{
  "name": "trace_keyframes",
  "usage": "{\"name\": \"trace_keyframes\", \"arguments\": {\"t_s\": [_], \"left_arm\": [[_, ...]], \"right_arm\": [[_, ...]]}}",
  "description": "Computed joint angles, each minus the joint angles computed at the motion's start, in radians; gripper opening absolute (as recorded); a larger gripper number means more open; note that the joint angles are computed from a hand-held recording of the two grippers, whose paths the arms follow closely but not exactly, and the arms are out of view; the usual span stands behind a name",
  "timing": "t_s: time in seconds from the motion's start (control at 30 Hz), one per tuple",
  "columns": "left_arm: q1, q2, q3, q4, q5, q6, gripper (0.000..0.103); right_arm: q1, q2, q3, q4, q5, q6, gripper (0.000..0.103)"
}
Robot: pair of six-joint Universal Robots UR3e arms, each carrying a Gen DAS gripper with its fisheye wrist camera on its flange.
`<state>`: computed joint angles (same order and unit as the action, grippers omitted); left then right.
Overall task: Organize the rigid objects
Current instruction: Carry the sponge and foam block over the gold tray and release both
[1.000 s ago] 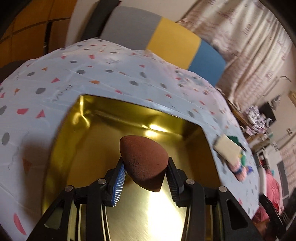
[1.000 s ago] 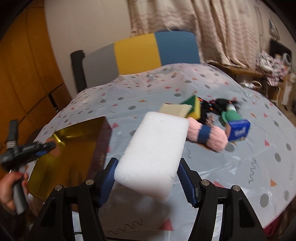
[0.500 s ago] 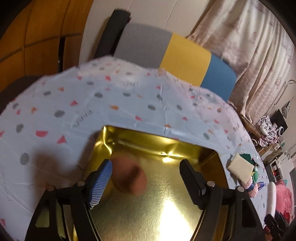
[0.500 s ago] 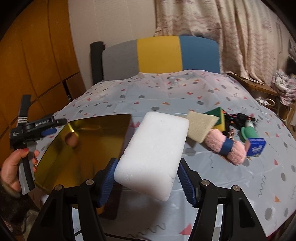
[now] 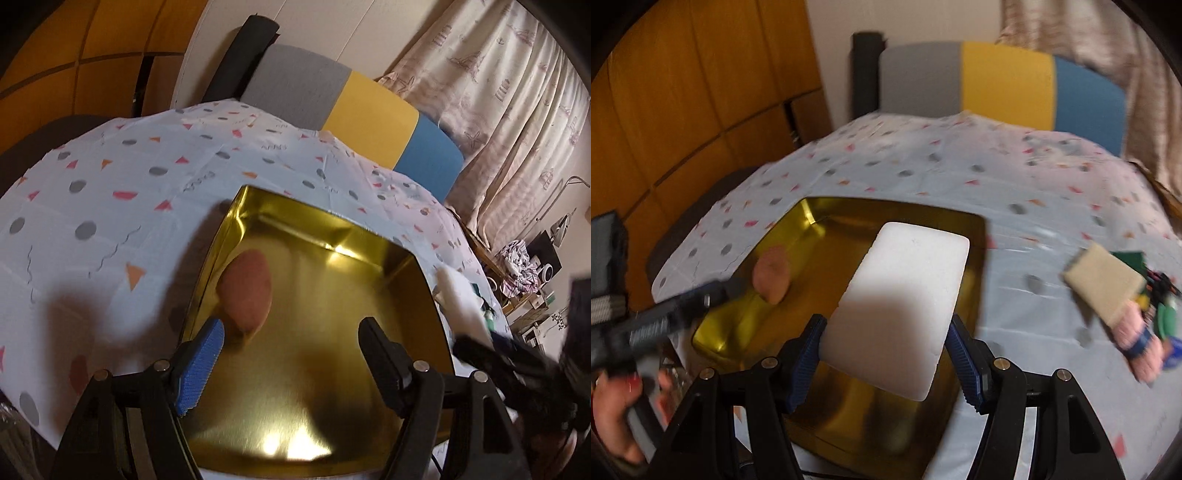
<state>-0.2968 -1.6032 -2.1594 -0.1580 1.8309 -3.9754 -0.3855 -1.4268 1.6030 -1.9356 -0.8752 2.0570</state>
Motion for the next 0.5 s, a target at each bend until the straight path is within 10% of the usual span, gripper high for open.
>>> {"name": "trace_keyframes", "arguments": {"t_s": [0.5], "left_arm": [[0.01, 0.126, -0.11, -0.045, 0.067, -0.092, 0.076]], "right_arm": [[0.409, 0.396, -0.315, -0.192, -0.212, 0.172, 0.067]]}}
